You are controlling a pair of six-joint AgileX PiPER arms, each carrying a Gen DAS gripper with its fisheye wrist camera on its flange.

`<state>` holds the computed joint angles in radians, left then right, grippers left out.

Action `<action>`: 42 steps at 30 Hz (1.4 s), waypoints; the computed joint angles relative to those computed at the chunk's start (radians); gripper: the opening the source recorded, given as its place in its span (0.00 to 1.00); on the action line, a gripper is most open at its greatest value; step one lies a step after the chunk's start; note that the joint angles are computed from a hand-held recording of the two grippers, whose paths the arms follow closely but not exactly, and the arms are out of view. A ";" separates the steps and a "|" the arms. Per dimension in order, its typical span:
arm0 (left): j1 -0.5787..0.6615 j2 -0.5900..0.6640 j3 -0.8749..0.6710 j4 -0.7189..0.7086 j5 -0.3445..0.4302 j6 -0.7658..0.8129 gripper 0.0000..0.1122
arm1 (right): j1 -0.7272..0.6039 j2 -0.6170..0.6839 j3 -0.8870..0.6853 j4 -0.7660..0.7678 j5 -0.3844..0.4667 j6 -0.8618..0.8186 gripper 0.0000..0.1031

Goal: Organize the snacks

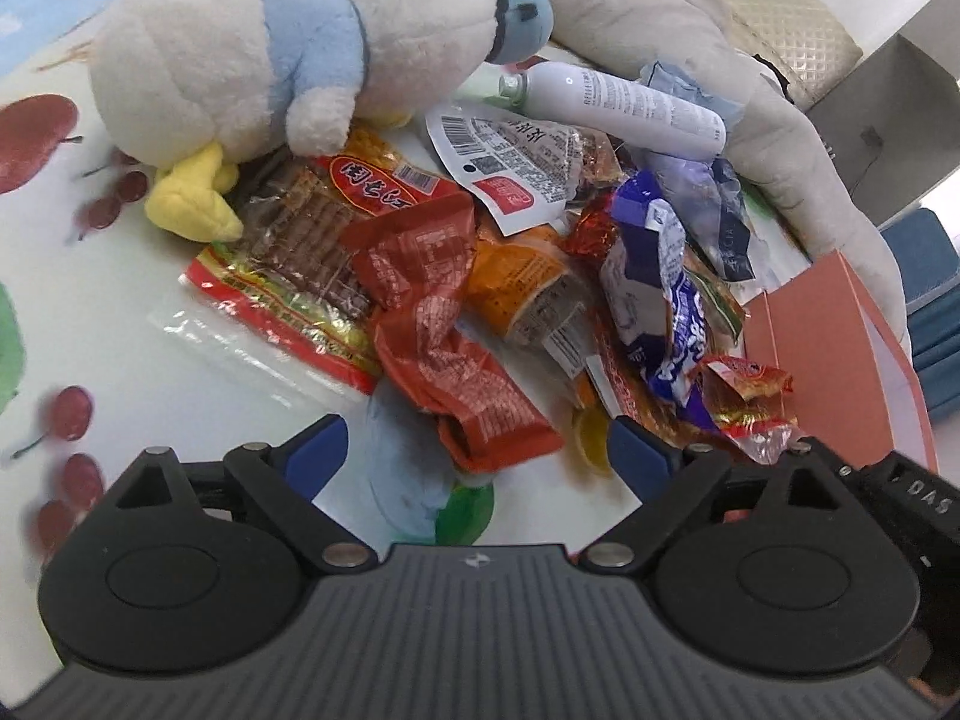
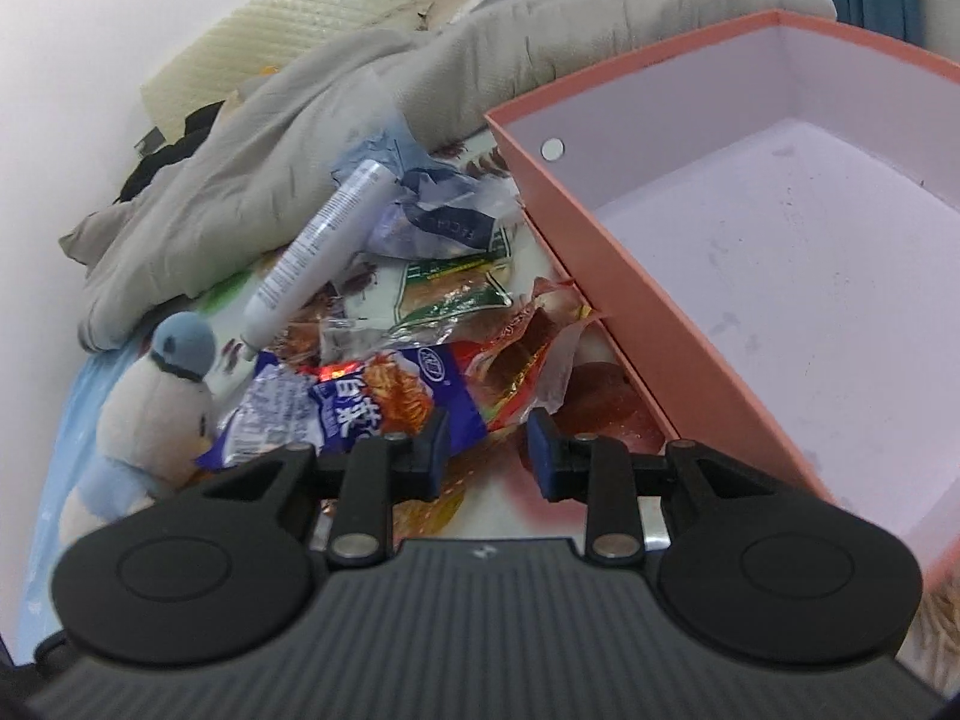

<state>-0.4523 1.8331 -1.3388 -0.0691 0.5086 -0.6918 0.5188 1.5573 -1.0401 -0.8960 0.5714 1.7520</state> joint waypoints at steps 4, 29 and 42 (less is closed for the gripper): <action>0.006 0.033 -0.021 -0.013 -0.010 -0.032 0.81 | -0.008 0.071 -0.073 0.074 0.071 -0.072 0.32; -0.001 0.065 -0.061 0.057 0.010 -0.180 0.51 | -0.067 0.209 -0.129 0.015 -0.014 -0.056 0.06; 0.021 -0.072 0.094 -0.239 -0.013 0.127 0.39 | 0.004 0.062 -0.027 -0.002 0.018 -0.106 0.03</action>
<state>-0.4308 1.7614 -1.2447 -0.3079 0.4957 -0.5646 0.5228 1.6190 -1.0674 -0.8977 0.5895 1.6459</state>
